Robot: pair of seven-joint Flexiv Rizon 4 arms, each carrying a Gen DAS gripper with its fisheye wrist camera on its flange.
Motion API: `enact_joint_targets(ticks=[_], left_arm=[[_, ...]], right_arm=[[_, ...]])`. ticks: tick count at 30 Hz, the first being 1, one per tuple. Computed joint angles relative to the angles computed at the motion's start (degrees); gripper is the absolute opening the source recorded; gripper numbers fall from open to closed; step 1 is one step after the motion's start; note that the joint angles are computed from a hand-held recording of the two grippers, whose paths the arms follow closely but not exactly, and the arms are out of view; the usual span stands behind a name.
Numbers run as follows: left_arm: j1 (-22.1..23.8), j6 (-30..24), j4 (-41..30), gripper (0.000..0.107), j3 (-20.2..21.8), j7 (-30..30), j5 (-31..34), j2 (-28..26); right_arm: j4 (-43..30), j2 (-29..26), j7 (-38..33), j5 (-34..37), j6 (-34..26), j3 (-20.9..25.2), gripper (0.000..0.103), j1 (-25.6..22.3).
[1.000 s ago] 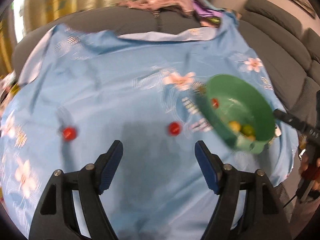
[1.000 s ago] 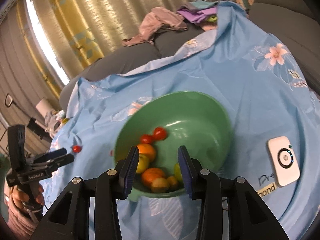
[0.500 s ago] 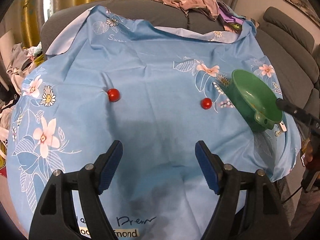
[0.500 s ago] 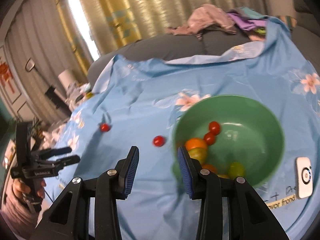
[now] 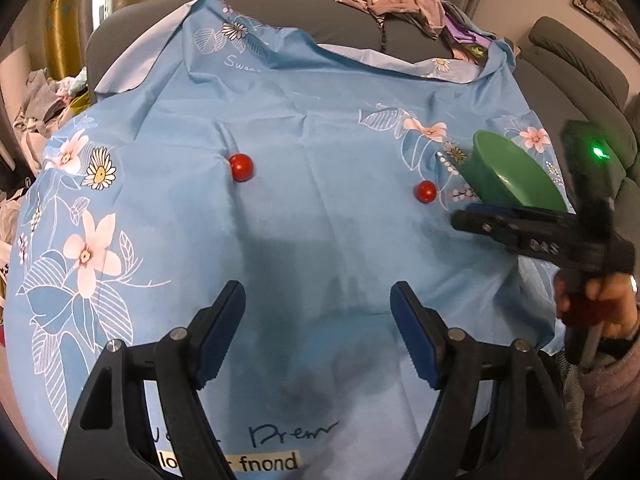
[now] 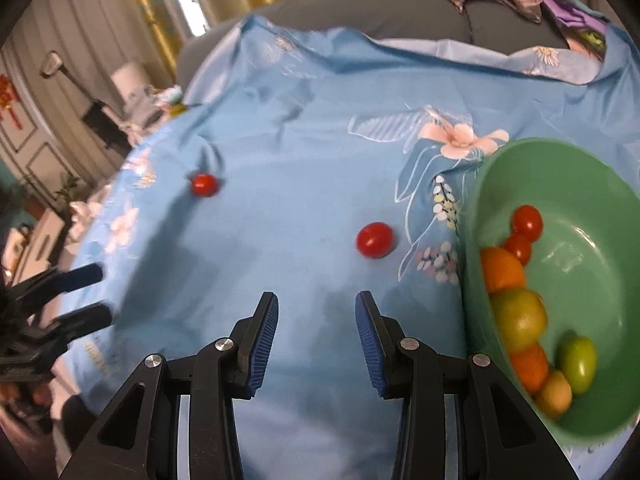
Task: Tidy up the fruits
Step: 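Move both open grippers back toward the remaining cherry tomatoes, then grasp a cherry tomato with the right gripper while the left gripper grasps another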
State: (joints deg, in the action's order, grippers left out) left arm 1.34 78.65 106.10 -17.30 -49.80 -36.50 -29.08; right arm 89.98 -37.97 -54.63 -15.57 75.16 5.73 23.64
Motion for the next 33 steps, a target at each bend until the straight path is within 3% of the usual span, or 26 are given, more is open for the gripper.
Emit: enact_joint_targets(ticks=[5, 16, 22, 33], left_arm=[[1.78, 0.52, 0.04, 0.075, -1.95, 1.7, -1.93, -0.57], [3.75, 0.97, -0.13, 0.075, -4.53, 5.6, -5.49, -1.57], [4.15, 1.0, -0.43, 0.075, -5.14, 7.17, -7.39, -2.02], [2.99, -0.01, -2.45, 0.075, -2.62, 5.61, -6.53, -3.03]], right_arm=[[-6.83, -3.56, 3.36, -2.39, -8.16, -3.41, 0.038, 2.42], [-15.55, -8.38, 6.33, -5.55, -16.67, -4.86, 0.038, 3.32], [-21.03, -11.19, 4.41, -5.28, -19.19, -4.29, 0.038, 2.78], [-31.6, -16.31, -2.54, -1.56, -23.7, -2.2, 0.038, 1.68]])
